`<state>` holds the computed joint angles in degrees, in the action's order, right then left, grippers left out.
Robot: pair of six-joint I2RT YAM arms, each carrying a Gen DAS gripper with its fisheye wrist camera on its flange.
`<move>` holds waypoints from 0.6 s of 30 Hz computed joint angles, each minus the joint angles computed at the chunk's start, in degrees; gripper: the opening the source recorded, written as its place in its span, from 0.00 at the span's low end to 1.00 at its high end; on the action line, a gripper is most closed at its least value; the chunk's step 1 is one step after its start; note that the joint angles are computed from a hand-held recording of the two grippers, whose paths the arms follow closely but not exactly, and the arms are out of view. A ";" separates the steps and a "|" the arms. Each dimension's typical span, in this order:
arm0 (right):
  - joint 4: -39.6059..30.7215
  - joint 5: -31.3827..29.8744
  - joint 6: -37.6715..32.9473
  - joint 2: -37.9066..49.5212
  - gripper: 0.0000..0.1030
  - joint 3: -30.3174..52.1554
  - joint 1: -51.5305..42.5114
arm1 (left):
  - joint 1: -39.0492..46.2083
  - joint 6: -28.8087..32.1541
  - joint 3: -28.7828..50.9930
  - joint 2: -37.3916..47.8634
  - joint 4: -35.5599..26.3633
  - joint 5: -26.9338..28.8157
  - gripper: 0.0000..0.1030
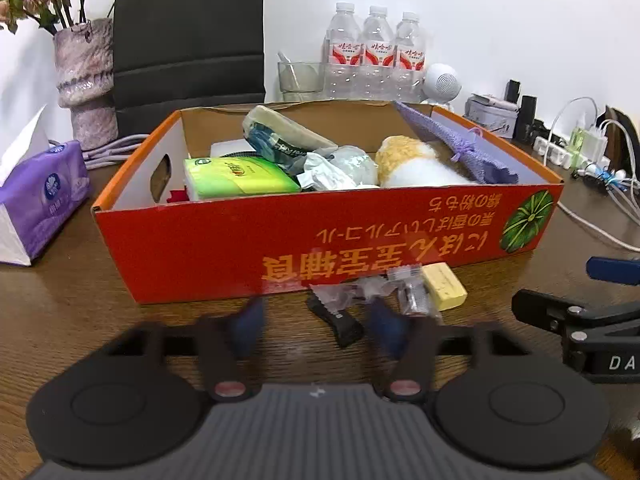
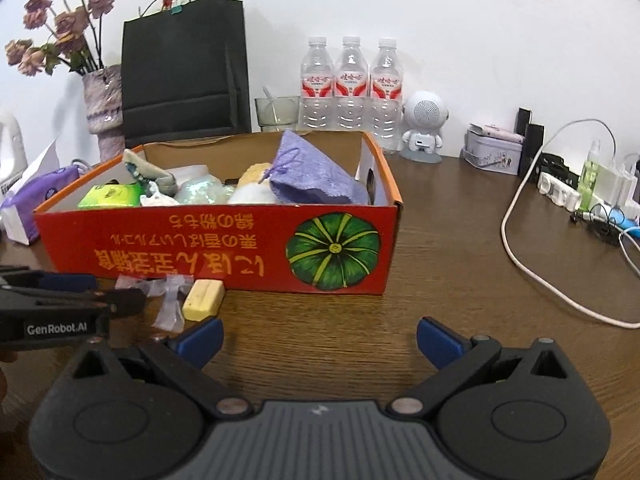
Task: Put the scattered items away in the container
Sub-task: 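Grasp the yellow block with the right gripper while the left grasps a black clip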
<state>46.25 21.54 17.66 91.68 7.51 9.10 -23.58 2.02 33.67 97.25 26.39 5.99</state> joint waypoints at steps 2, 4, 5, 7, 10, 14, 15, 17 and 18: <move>-0.04 -0.03 0.20 0.18 1.00 0.08 0.00 | 0.82 0.00 -0.18 -0.11 0.16 1.08 0.26; -0.14 0.20 0.14 0.43 1.00 0.30 0.20 | 1.55 0.07 -0.49 -0.30 0.26 1.92 0.20; -0.22 0.28 0.12 0.49 1.00 0.38 0.42 | 1.90 0.06 -0.64 -0.45 0.24 2.34 0.17; -0.24 0.69 0.02 0.68 1.00 0.55 1.18 | 3.09 0.13 -1.03 -0.80 0.20 3.74 0.15; 0.70 0.34 -0.76 1.40 1.00 0.86 2.39 | 5.33 0.83 -1.88 -1.53 0.26 5.73 0.13; -0.04 0.68 -0.82 3.17 1.00 3.19 4.58 | 8.97 2.17 -2.46 -2.18 -0.18 8.42 0.13; -0.28 0.40 -0.77 3.55 1.00 3.83 4.78 | 9.86 2.64 -2.60 -2.30 -0.28 9.09 0.13; -0.95 0.26 -0.72 4.44 0.97 5.37 5.18 | 11.70 3.49 -2.64 -2.38 -0.70 10.59 0.13; -1.40 0.19 -0.76 4.68 0.92 6.07 5.35 | 12.48 3.80 -2.54 -2.38 -0.95 11.18 0.13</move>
